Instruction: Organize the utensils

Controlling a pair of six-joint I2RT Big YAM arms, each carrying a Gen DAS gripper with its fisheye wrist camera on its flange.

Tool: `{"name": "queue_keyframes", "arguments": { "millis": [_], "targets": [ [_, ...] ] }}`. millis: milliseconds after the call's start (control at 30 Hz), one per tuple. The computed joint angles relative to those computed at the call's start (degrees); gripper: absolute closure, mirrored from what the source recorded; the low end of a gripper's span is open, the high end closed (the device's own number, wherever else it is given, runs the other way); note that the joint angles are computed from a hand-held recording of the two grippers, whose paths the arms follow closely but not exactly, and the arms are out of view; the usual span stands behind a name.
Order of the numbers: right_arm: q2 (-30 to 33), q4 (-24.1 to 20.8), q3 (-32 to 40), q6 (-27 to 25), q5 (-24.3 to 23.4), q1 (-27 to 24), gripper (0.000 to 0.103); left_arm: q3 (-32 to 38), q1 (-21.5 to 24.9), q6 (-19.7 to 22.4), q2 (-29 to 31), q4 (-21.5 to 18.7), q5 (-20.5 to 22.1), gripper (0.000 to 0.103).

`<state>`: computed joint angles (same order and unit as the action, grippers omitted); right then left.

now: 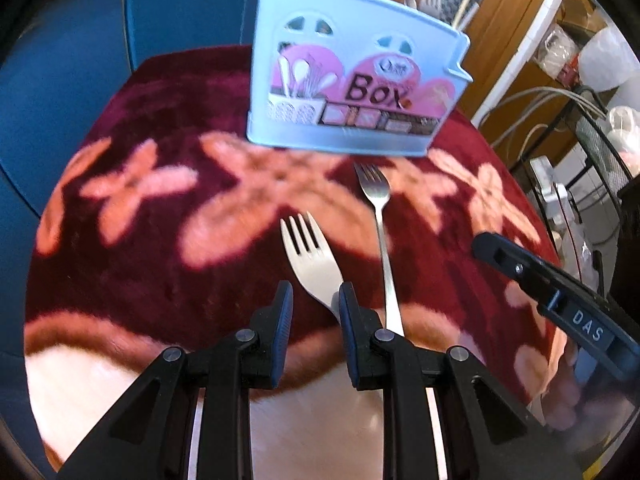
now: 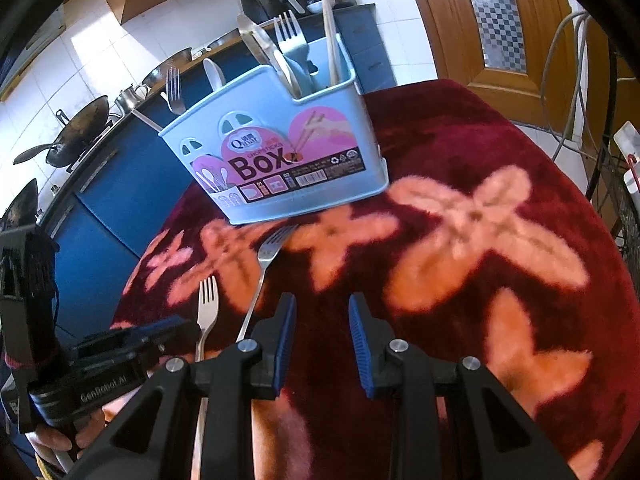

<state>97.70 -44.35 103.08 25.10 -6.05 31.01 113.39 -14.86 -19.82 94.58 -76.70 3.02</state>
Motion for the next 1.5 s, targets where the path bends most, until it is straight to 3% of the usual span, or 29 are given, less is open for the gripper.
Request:
{"name": "queue_keyframes", "arguments": {
  "millis": [200,300,400,667,1200,1333,1500],
  "targets": [
    [-0.6,0.6,-1.2,0.4,-0.3,-0.3,0.073,0.2,-0.9,0.3,0.7,-0.9,-0.5,0.078],
    [-0.6,0.5,-1.2,0.4,-0.4,-0.4,0.073,-0.4,-1.1,0.6,0.5,0.4,-1.4,0.079],
    [-0.4,0.3,-0.9,0.3,-0.5,-0.3,0.073,-1.3,-0.8,0.2,0.0,1.8,-1.5,0.089],
    [1.4,-1.8,1.8,-0.7,-0.6,0.4,0.072,-4.0,0.2,-0.6,-2.3,7.6,-3.6,0.091],
    [14.4,-13.2,21.6,-2.4,-3.0,2.3,0.073,-5.3,4.7,-1.9,-3.6,14.2,-4.2,0.092],
    [17.3,-14.7,26.0,-2.6,-2.7,2.3,0.072,-6.4,5.2,-2.1,-4.2,15.8,-3.6,0.092],
    [20.9,-16.3,31.2,-1.7,-5.7,1.6,0.072,-7.1,5.4,-2.0,-4.6,17.3,-3.1,0.092]
  ]
}}
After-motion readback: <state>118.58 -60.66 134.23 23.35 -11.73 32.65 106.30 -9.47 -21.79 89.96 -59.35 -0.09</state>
